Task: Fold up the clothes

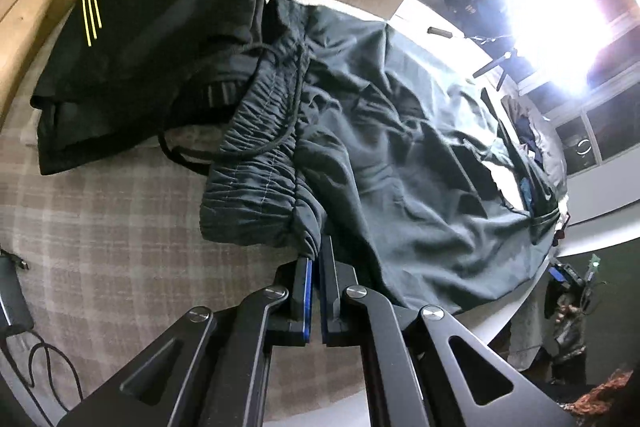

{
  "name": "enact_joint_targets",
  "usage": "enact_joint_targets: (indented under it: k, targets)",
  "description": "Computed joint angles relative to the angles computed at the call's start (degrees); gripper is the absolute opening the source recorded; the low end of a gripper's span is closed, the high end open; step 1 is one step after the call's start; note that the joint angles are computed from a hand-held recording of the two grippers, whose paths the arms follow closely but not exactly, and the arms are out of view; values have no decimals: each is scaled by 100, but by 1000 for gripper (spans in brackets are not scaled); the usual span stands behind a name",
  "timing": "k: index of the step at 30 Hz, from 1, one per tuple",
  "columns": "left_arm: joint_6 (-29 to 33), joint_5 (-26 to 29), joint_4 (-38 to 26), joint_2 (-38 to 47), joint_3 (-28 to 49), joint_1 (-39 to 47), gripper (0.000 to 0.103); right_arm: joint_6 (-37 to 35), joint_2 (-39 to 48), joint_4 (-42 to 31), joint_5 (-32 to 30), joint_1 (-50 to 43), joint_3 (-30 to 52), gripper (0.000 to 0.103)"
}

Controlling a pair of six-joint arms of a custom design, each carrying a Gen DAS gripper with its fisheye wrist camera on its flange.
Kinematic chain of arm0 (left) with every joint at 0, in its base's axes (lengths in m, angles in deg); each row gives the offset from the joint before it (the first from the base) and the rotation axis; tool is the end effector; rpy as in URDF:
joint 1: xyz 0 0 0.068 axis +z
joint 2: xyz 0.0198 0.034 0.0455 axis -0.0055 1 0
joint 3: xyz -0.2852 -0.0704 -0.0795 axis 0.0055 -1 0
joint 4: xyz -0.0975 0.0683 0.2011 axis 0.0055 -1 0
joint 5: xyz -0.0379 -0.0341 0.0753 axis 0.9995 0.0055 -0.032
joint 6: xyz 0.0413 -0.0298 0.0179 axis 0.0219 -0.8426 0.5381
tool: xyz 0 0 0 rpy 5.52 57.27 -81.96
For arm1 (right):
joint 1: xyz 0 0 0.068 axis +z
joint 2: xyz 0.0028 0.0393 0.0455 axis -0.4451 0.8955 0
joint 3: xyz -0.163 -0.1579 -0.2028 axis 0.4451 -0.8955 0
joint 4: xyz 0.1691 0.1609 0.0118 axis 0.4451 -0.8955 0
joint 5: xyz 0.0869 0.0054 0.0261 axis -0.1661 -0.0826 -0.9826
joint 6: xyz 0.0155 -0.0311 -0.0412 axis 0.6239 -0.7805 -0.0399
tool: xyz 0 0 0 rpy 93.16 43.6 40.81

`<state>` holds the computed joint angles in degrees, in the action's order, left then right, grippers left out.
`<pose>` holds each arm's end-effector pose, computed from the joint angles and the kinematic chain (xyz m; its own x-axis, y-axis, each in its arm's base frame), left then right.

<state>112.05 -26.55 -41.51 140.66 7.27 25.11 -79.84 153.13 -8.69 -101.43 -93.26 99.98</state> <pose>0.3774 0.1592 0.1840 -0.9572 -0.0124 -0.2891 0.1173 0.8967 -0.4269 0.1300 -0.2669 0.1191 -0.6557 0.6225 -0.4272 0.5830 0.7770 0.2373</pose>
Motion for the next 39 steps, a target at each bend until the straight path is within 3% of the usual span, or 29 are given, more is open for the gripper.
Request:
enact_joint_targets:
  k: [3, 7, 8, 9, 10, 11, 18, 24, 26, 30, 32, 35, 39]
  targets:
    - [4, 58, -24, -109, 37, -19, 2, 225, 234, -208, -467, 111, 134, 57]
    - [-108, 221, 1, -126, 152, -37, 2, 257, 330, 19, -324, 568, 34, 56]
    - [-156, 299, 45, -146, 148, -38, 2, 148, 350, 125, -225, 725, -31, 52]
    - [-206, 380, 96, -170, 137, -40, 1, 53, 370, 190, -125, 863, -72, 22]
    - [-258, 460, 149, -194, 126, -41, 1, 3, 382, 153, -47, 938, -62, 2]
    - [-311, 540, 205, -219, 113, -43, 1, -10, 359, 48, -130, 925, -21, 2]
    - [-814, 1524, 667, -1131, -135, 257, 1, 148, -909, -1403, -2289, -78, 744, 2]
    - [-1009, 2396, 500, -2357, -210, 844, 1, 532, -1983, -2144, -3586, -721, 1756, 2]
    - [-1047, 2743, 315, -2818, -172, 1175, 1, 693, -2204, -2314, -4023, -926, 2119, 2]
    - [-736, 3143, -512, -3298, 300, 1771, 2, 270, -2303, -3443, -4565, -1132, 3172, 2]
    - [-588, 3045, -838, -3373, 590, 1891, 2, 251, -2355, -3548, -4507, -934, 3486, 2]
    - [-860, 2427, -575, -3288, 670, 1603, 2, 456, -2200, -3282, -4117, -379, 3745, 2]
    - [-1629, 1312, 382, -2696, 424, 719, 2, 1057, -1491, -2104, -2649, 1037, 3743, 2]
